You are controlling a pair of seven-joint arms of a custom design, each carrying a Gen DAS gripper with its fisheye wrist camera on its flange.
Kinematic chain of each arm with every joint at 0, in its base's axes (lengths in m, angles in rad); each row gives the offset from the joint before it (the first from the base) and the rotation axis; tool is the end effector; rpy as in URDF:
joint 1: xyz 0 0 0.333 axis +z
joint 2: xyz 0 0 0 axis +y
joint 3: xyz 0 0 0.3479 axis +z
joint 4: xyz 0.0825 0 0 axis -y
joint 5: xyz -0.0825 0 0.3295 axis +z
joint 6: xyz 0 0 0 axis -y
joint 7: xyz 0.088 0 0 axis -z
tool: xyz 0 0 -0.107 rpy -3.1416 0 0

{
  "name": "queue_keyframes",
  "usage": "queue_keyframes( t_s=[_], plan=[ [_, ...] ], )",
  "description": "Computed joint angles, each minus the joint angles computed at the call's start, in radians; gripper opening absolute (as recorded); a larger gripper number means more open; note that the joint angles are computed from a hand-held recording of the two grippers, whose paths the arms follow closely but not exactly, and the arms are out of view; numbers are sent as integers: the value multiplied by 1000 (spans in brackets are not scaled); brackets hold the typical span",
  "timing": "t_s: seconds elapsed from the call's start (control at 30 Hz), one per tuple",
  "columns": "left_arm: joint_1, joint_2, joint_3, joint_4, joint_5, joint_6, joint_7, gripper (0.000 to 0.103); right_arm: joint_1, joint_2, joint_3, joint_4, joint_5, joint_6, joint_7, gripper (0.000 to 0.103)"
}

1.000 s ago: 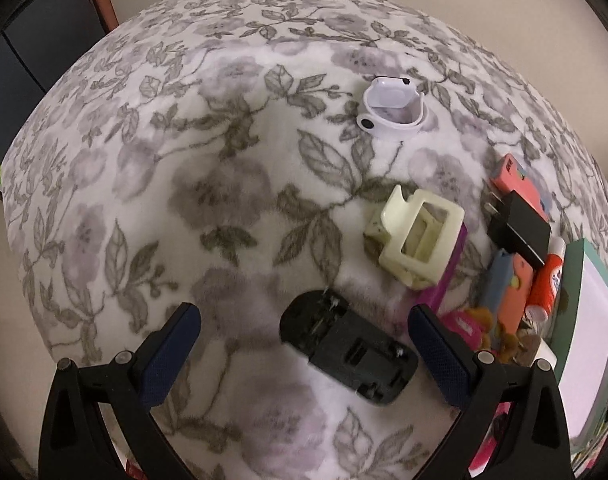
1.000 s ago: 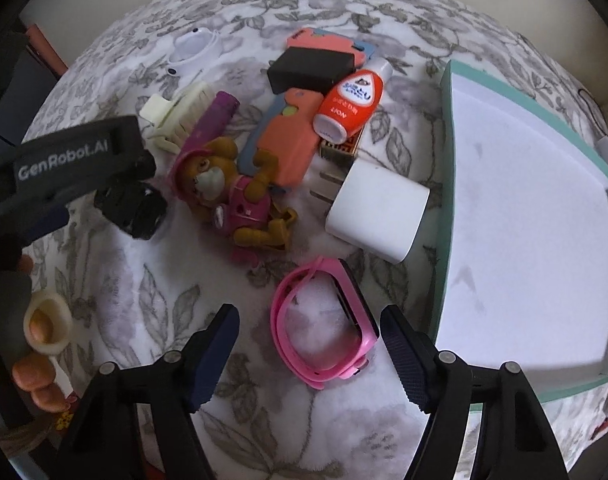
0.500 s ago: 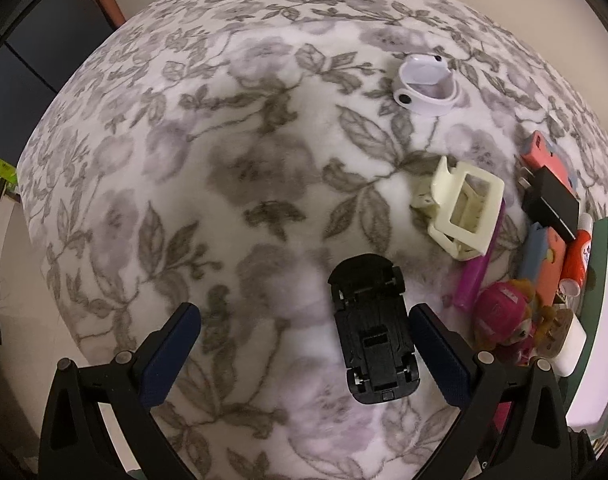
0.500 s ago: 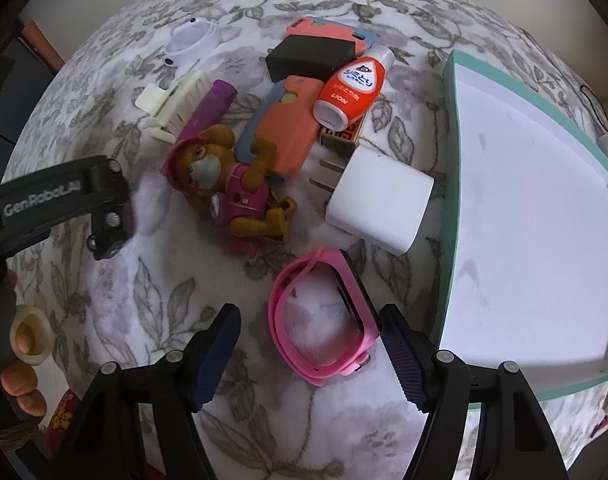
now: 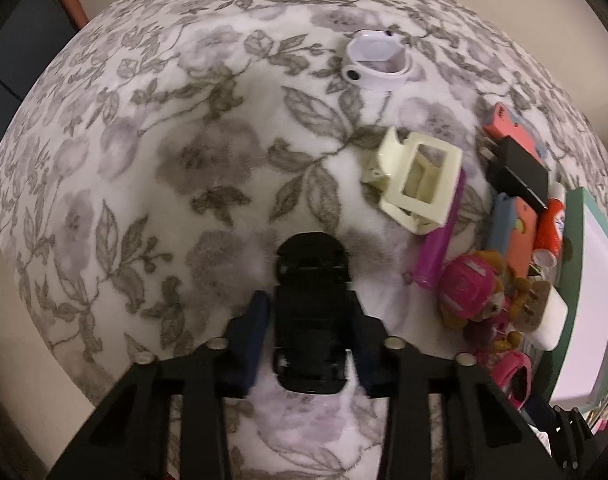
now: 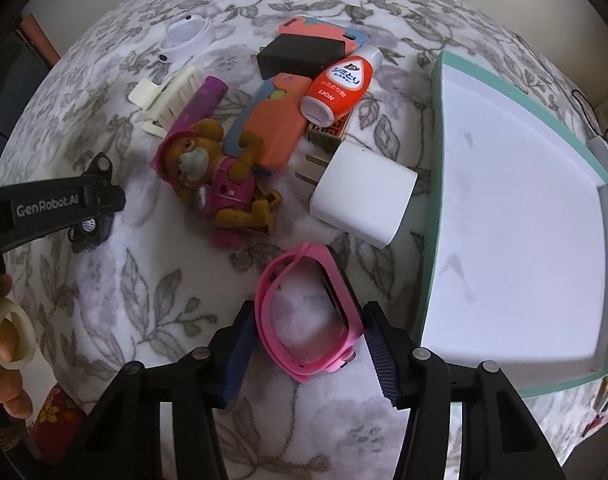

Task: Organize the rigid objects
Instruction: 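Place the black car in the tray with the left gripper while the right places the pink band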

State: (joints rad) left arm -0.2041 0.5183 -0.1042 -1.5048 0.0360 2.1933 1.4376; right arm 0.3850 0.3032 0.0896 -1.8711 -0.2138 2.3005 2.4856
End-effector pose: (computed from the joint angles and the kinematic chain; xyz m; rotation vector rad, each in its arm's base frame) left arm 0.6536 -0.1915 0.4354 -1.9632 2.3419 -0.2397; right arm 0.5394 0.2665 0.4272 -1.7748 2.4410 -0.2312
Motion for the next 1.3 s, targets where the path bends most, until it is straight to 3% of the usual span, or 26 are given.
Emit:
queue_keyframes(
  t_s=[0.23, 0.47, 0.6, 0.73, 1.03, 1.3],
  plan=[
    [7, -16, -14, 10, -37, 20, 13, 34, 1, -43, 3, -1, 8, -12, -9, 56],
    [12, -126, -30, -92, -57, 157, 46, 34, -15, -157, -16, -73, -37, 78, 73, 56],
    [-3, -160, -50, -107, -69, 200, 72, 34, -41, -217, -32, -101, -88, 38, 161, 56],
    [-28, -153, -78, -58, -94, 174, 119, 34, -90, -293, -46, -181, -88, 41, 217, 56],
    [-159, -96, -129, 48, -77, 96, 199, 34, -196, -394, -74, -328, -70, 28, 336, 56],
    [-262, -19, -133, 142, -45, 52, 228, 34, -262, -458, -78, -392, -126, -36, 455, 56]
  ],
)
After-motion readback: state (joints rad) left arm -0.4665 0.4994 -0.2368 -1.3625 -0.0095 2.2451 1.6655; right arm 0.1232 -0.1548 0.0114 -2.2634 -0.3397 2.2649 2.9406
